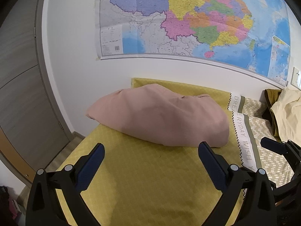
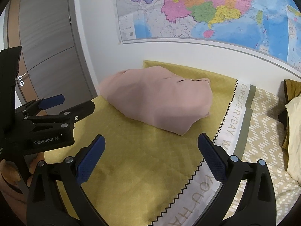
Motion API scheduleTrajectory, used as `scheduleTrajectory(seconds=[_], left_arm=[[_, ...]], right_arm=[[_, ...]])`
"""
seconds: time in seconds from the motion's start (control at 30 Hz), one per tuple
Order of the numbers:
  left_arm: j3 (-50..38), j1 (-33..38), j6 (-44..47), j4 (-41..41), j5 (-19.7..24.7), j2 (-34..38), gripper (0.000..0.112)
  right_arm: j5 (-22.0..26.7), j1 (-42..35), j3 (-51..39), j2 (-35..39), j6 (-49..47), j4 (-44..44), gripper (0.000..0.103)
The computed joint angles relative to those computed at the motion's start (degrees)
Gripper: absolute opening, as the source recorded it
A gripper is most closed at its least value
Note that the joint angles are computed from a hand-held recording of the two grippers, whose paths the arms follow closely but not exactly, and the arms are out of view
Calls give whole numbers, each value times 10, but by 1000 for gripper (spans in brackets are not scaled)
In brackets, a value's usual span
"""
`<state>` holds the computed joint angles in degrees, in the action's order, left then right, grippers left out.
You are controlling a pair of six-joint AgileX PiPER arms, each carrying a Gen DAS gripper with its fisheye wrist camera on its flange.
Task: Fold large clothes
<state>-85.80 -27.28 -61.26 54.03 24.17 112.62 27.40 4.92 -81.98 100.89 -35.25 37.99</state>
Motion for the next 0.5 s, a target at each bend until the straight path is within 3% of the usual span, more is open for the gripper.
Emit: scheduleTrajectory(seconds=[0.5], left_arm=[[21, -4, -28, 30, -5, -14, 96]], right_arm=[[-14, 4, 25, -17, -10, 14, 97]])
